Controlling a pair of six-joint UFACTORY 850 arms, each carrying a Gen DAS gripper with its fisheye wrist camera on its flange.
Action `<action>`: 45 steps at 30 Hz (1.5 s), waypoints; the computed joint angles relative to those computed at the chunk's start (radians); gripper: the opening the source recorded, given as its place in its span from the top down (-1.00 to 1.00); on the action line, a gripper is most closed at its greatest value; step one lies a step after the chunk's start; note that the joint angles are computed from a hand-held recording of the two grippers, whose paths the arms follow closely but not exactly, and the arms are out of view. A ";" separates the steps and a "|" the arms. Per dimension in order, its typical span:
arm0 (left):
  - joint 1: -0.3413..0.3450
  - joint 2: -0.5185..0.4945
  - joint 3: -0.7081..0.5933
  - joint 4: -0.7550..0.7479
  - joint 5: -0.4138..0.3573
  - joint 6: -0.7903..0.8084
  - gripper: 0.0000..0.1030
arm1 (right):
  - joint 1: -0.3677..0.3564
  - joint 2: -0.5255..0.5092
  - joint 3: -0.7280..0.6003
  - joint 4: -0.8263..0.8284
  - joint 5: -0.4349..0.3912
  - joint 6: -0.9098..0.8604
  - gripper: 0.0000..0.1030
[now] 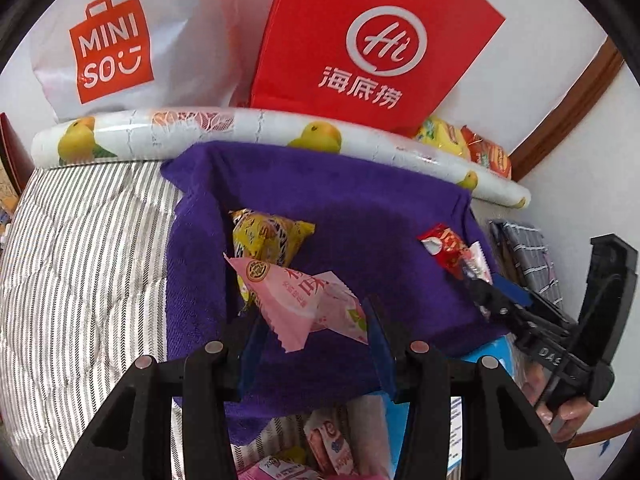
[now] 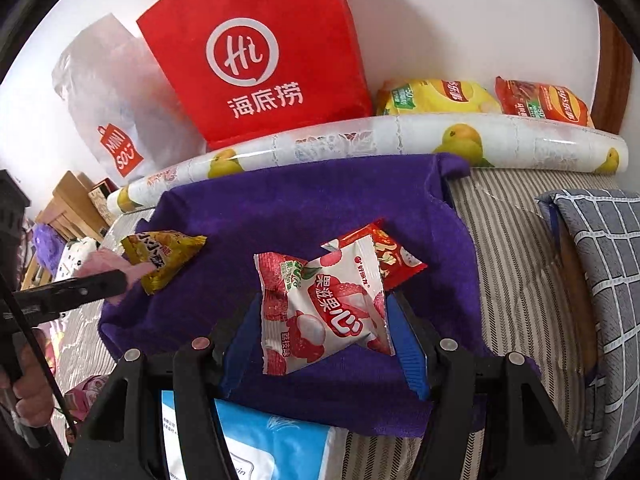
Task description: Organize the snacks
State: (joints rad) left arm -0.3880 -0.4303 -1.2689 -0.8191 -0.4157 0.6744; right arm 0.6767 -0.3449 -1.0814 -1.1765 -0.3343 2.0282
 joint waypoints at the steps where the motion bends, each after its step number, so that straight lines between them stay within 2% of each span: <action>1: 0.002 -0.001 0.001 -0.012 -0.004 0.010 0.12 | 0.000 0.004 0.006 -0.023 0.004 0.026 -0.22; 3: 0.004 -0.003 -0.001 -0.004 -0.012 0.000 0.12 | 0.003 0.010 0.016 -0.065 0.000 0.078 -0.23; 9: 0.013 -0.006 -0.002 0.033 -0.012 -0.045 0.12 | 0.012 0.007 0.025 -0.068 -0.020 0.084 -0.23; 11: 0.015 -0.005 -0.002 0.047 -0.009 -0.062 0.12 | 0.005 0.005 0.026 -0.037 0.003 0.064 -0.23; 14: 0.015 -0.007 -0.007 0.065 -0.012 -0.082 0.12 | 0.003 0.006 0.031 -0.078 0.021 0.111 -0.23; 18: 0.009 -0.009 -0.011 0.097 -0.015 -0.107 0.11 | 0.016 0.000 0.021 -0.055 -0.023 0.080 -0.26; 24: 0.001 -0.015 -0.020 0.148 -0.007 -0.158 0.11 | 0.017 -0.003 0.015 -0.029 -0.031 0.058 -0.27; 34: 0.007 -0.037 -0.036 0.135 -0.039 -0.171 0.10 | 0.027 -0.005 0.000 0.024 -0.055 -0.022 -0.39; 36: 0.009 -0.043 -0.041 0.121 -0.053 -0.165 0.06 | 0.032 -0.003 -0.002 0.008 -0.065 -0.012 -0.40; 41: 0.016 -0.033 -0.034 0.031 -0.071 -0.072 -0.33 | 0.052 0.010 0.005 -0.083 -0.101 0.059 -0.43; 45: 0.017 -0.003 -0.011 -0.006 -0.053 -0.027 -0.34 | 0.058 0.018 0.011 -0.140 -0.107 0.112 -0.50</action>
State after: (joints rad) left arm -0.3715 -0.4335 -1.2798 -0.8254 -0.4684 0.6476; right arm 0.7342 -0.3272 -1.0701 -1.3170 -0.4414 2.1400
